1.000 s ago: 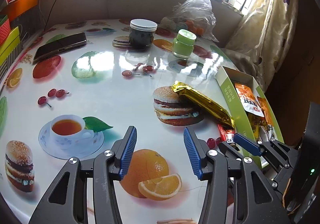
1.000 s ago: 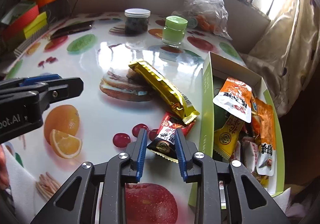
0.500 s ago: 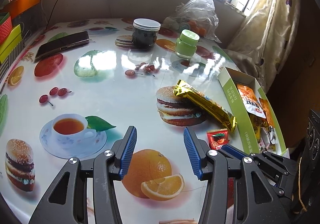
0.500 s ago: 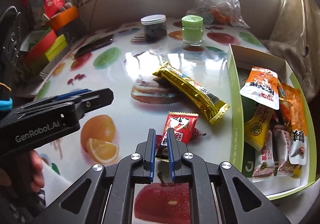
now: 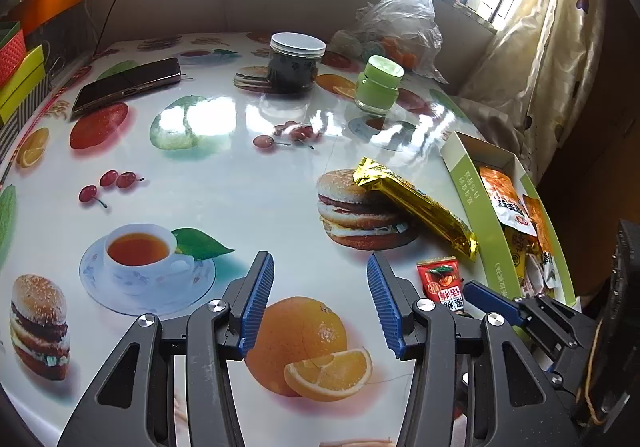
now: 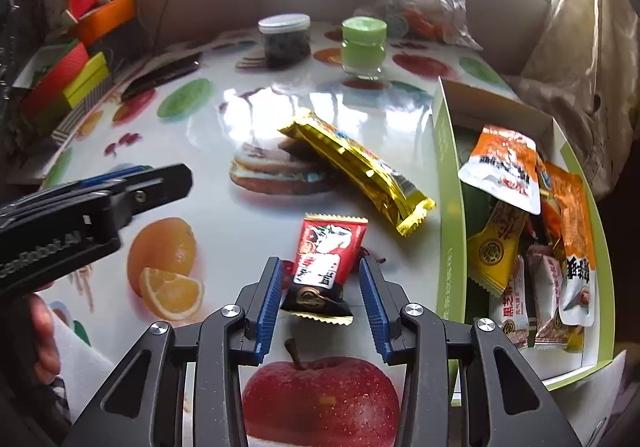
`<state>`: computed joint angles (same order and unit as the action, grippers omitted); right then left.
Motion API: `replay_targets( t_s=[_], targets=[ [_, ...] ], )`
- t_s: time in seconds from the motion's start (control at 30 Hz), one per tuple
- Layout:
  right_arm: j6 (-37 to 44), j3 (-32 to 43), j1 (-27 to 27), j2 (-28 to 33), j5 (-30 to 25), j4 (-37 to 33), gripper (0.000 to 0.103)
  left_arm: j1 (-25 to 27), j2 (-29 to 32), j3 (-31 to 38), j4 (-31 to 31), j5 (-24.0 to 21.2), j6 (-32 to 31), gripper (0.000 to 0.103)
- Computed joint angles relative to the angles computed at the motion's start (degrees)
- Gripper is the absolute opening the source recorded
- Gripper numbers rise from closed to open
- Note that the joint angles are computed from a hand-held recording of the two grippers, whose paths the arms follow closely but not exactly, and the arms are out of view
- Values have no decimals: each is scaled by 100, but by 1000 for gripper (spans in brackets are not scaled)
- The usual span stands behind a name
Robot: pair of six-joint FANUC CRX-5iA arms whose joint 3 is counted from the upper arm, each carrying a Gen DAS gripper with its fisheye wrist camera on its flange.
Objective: Organize snacks
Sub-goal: 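Grasp the small red snack packet with the right gripper, then carry the red packet toward the box with the right gripper while the left grasps the gold wafer bar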
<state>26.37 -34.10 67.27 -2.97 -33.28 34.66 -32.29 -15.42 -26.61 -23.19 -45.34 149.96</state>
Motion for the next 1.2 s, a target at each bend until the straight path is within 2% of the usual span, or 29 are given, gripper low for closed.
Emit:
replay_targets(
  t_s=[0.1, 0.2, 0.3, 0.47, 0.7, 0.83, 1.07, 1.2],
  targets=[
    [-119, -35, -25, 18, 16, 69, 38, 31, 1, -14, 47, 13, -61, 50],
    [-383, -151, -48, -32, 89, 301, 28, 61, 15, -11, 94, 24, -116, 50],
    [-431, -225, -80, -106, 174, 323, 23, 119, 32, -30, 200, 84, -223, 50],
    [-429, -393, -135, -312, 489, 263, 23, 160, 149, 38, 344, 142, -412, 50],
    [-1205, -873, -261, -890, 647, 891, 23, 430, 450, 158, 1013, 587, -1116, 50],
    [-1423, -1072, -344, -1170, 600, 1089, 23, 606, 716, 218, 1608, 937, -1707, 50],
    [-1709, -1355, -608, -1526, 629, 1310, 23, 508, 1353, 809, 1573, 628, -1519, 50],
    [-1852, -1508, -714, -1691, 663, 1485, 23, 417, 1639, 1156, 1331, 368, -1222, 50]
  ],
)
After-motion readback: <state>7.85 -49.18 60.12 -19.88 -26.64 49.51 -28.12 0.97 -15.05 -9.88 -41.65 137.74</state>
